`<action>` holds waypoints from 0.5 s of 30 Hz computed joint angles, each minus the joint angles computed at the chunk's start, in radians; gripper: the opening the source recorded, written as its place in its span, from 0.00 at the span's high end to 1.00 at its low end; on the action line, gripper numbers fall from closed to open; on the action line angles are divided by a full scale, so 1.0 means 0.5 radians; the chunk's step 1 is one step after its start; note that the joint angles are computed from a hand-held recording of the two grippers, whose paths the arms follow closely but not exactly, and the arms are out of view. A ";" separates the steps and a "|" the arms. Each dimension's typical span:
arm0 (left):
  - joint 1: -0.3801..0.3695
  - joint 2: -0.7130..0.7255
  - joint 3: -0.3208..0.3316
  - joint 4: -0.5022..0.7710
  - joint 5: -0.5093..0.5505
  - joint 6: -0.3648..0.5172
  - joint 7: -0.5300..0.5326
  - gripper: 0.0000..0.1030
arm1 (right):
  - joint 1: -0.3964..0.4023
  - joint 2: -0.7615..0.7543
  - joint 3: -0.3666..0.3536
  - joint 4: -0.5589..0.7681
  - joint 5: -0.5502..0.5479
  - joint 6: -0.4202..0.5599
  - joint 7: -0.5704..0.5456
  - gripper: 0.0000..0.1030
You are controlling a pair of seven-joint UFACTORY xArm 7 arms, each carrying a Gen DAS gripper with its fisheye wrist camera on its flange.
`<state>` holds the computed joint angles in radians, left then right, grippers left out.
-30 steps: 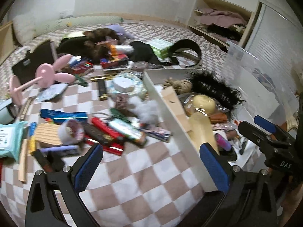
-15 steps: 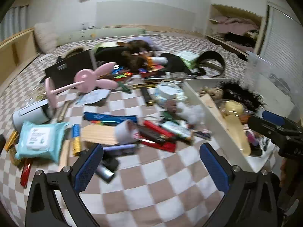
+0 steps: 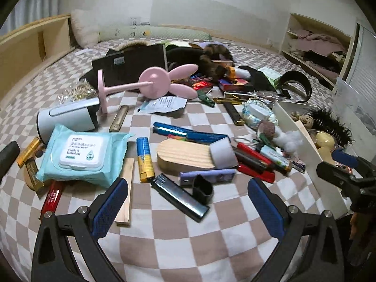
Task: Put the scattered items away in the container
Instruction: 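Move both open grippers down toward the tape rolls among the scattered items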
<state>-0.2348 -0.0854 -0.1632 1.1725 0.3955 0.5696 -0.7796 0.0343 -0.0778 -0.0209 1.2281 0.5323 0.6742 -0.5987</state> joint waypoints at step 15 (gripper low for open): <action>-0.018 0.162 0.069 0.045 -0.514 -0.241 0.464 0.08 | -0.060 0.308 0.089 0.289 0.255 0.187 -0.045 0.00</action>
<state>-0.2438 -0.0041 -0.1288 1.1951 0.1386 0.4492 -0.5475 0.0041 0.0763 0.0236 1.3727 0.6598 0.7677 -0.6214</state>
